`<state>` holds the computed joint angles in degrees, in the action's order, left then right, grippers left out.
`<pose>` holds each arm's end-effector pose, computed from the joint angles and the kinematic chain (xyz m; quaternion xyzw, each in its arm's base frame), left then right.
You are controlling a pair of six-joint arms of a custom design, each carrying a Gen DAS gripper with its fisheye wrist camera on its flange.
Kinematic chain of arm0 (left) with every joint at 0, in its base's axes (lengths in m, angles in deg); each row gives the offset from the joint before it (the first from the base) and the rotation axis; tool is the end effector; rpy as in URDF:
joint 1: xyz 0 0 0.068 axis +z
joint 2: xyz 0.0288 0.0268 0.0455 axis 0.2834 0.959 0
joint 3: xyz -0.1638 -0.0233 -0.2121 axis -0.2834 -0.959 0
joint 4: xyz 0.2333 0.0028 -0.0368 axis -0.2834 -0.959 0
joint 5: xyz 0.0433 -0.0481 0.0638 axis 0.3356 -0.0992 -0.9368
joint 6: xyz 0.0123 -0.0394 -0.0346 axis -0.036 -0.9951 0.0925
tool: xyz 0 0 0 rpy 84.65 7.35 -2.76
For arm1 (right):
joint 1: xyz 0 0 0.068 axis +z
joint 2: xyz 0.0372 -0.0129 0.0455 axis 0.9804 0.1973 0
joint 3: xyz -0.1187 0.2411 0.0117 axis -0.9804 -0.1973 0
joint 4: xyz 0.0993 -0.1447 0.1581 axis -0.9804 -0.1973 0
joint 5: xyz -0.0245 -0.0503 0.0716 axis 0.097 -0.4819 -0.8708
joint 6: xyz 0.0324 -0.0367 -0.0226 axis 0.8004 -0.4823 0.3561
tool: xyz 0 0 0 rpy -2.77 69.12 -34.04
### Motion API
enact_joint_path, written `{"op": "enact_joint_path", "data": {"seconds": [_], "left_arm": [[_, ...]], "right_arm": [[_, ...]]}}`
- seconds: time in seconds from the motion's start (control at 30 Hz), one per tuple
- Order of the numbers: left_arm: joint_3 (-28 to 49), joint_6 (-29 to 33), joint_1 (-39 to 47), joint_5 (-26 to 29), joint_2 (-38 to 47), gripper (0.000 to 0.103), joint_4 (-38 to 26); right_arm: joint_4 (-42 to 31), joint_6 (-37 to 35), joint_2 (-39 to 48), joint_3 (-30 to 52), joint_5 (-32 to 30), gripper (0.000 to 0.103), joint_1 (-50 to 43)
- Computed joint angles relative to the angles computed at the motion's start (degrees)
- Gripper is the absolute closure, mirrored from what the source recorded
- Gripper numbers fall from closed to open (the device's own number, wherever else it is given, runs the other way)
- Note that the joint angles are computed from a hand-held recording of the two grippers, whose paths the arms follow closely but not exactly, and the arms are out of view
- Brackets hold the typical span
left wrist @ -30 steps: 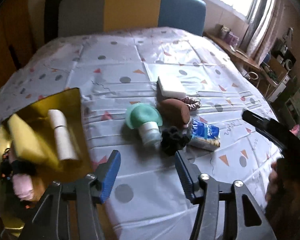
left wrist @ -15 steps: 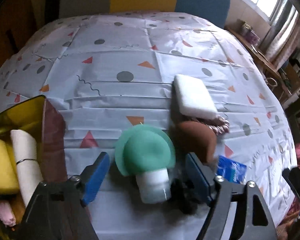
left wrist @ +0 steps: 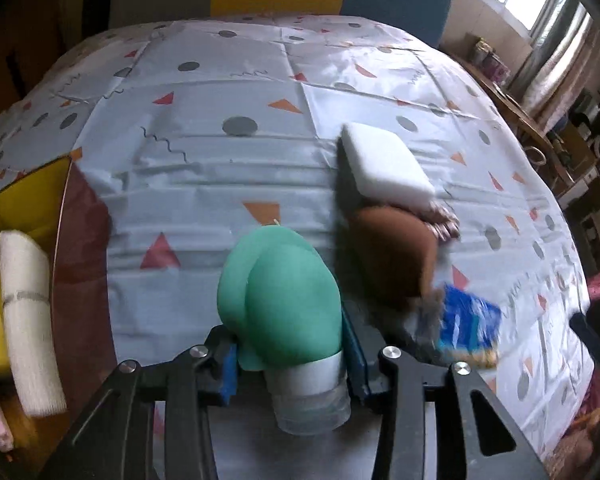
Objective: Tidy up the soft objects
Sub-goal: 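Lift the green sponge with left tool while right tool grasps the black scrunchie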
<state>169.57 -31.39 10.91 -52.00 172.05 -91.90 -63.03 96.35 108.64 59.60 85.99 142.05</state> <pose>0.3874 -0.0514 0.1953 0.3339 0.9120 -0.1590 0.1774 0.1790 0.3042 0.2383 0.4369 0.8218 0.0599 0.3608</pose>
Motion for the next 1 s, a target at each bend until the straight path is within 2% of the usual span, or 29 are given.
{"op": "enact_joint_path", "data": {"seconds": [0.27,0.37,0.53,0.63,0.7,0.8,0.9,0.97,1.0], "left_arm": [[-14.52,11.87,6.1,6.04,-12.7,0.06,-3.53],[-18.06,17.26,9.27,7.34,-15.67,0.06,-6.41],[-22.64,23.08,13.21,7.6,-18.86,0.06,-7.67],[-24.19,26.17,15.59,7.46,-19.52,0.06,-8.34],[-25.13,28.4,16.83,7.32,-20.06,0.06,-8.69],[-26.57,31.52,18.82,7.29,-20.86,0.06,-8.7],[-27.86,34.35,20.53,7.15,-21.3,0.06,-8.55],[-28.95,34.89,20.8,6.76,-21.53,0.06,-7.75],[-28.96,34.98,20.96,6.66,-21.2,0.06,-7.85]], "right_arm": [[1.28,2.52,-0.88,-2.8,-2.33,0.01,-0.29],[3.57,2.64,-1.67,-4.79,-3.07,0.01,-0.47],[6.03,0.23,-1.31,-5.21,-4.64,0.01,-1.01],[9.7,-3.27,-1.61,-6.1,-4.82,0.01,-1.25],[19.7,-10.14,-3.69,-10.27,-6.02,0.01,-1.65],[22.72,-16.02,-2.03,-8.38,-8.44,0.01,-2.06],[19.88,-18.47,0.66,-3.99,-9.34,0.013,-2.01],[13.99,-14.41,1.65,-1.49,-7.12,0.013,-1.26],[13.52,-13.08,1.12,-2.15,-6.58,0.014,-1.09]]}}
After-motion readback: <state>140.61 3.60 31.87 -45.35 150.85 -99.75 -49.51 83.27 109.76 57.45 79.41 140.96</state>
